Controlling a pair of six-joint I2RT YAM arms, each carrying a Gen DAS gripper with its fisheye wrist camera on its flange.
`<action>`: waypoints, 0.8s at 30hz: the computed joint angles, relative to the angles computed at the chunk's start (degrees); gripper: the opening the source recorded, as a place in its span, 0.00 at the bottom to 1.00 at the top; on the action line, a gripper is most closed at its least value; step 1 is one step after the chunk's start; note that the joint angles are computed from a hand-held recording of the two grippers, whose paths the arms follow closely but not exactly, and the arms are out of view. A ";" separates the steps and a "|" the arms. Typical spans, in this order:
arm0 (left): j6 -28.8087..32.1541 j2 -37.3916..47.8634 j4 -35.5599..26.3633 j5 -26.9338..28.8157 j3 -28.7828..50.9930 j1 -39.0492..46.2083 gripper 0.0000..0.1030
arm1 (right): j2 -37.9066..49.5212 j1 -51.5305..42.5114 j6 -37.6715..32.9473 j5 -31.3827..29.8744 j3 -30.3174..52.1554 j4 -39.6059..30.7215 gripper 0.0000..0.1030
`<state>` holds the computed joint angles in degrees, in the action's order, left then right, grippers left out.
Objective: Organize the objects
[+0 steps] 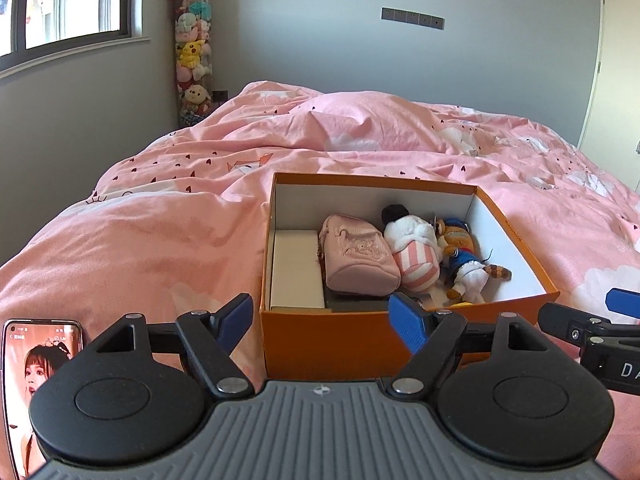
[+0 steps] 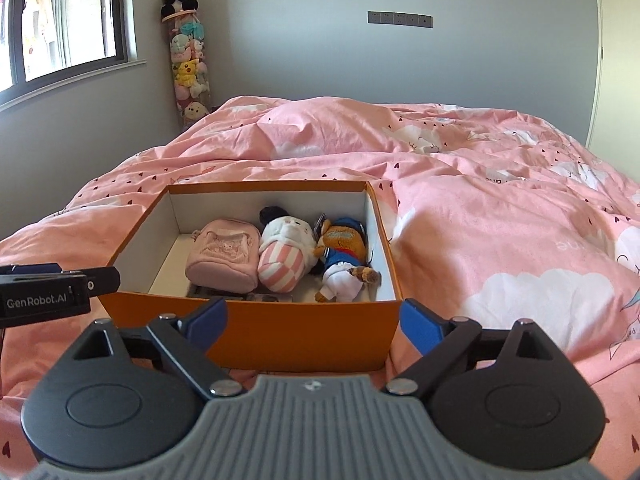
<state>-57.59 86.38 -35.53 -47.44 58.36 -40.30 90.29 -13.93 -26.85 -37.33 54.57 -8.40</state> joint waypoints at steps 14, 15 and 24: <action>1.51 5.29 -0.14 4.93 2.40 -0.50 0.87 | 3.05 0.01 1.14 0.96 1.75 -2.05 0.92; 1.47 5.54 -0.22 5.38 2.58 -0.42 0.87 | 3.23 0.02 1.04 0.98 1.84 -2.23 0.92; 1.05 7.13 -2.06 6.03 4.38 -0.62 0.87 | 4.49 0.02 0.83 1.46 2.82 -3.78 0.92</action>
<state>-56.53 93.51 -37.59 -41.40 62.74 -40.92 94.79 -13.91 -26.01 -35.87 57.39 -12.18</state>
